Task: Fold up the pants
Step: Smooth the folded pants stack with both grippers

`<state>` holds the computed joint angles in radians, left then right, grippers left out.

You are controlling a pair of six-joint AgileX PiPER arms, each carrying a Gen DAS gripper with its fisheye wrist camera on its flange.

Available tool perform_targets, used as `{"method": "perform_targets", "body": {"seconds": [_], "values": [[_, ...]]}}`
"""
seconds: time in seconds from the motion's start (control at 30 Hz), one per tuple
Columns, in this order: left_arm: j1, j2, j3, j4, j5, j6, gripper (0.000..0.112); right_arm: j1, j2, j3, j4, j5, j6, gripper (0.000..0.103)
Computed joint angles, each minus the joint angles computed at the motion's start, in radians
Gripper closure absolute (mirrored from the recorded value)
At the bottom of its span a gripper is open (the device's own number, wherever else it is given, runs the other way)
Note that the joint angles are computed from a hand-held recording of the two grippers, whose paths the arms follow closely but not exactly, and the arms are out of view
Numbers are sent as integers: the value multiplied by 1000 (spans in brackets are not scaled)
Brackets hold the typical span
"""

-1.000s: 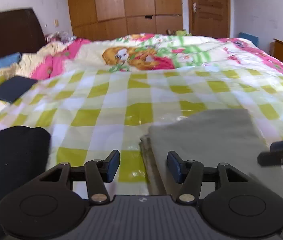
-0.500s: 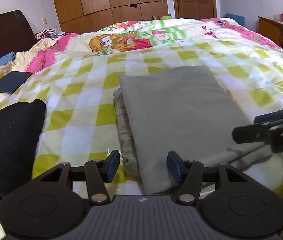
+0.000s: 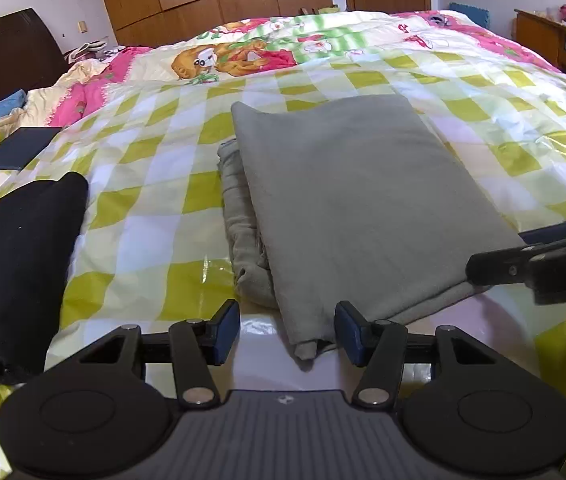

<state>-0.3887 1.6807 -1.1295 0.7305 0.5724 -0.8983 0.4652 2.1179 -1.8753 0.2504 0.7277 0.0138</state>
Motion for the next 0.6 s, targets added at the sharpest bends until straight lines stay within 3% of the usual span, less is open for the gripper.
{"method": "perform_targets", "body": {"seconds": [0.27,0.6], "values": [[-23,-47,26,42,15,-35,45,-2,-57,62,35,-49,-35,40],[35,-6,-31,27,-36,14,45,-22,73,-151,-21,28,29,40]]}}
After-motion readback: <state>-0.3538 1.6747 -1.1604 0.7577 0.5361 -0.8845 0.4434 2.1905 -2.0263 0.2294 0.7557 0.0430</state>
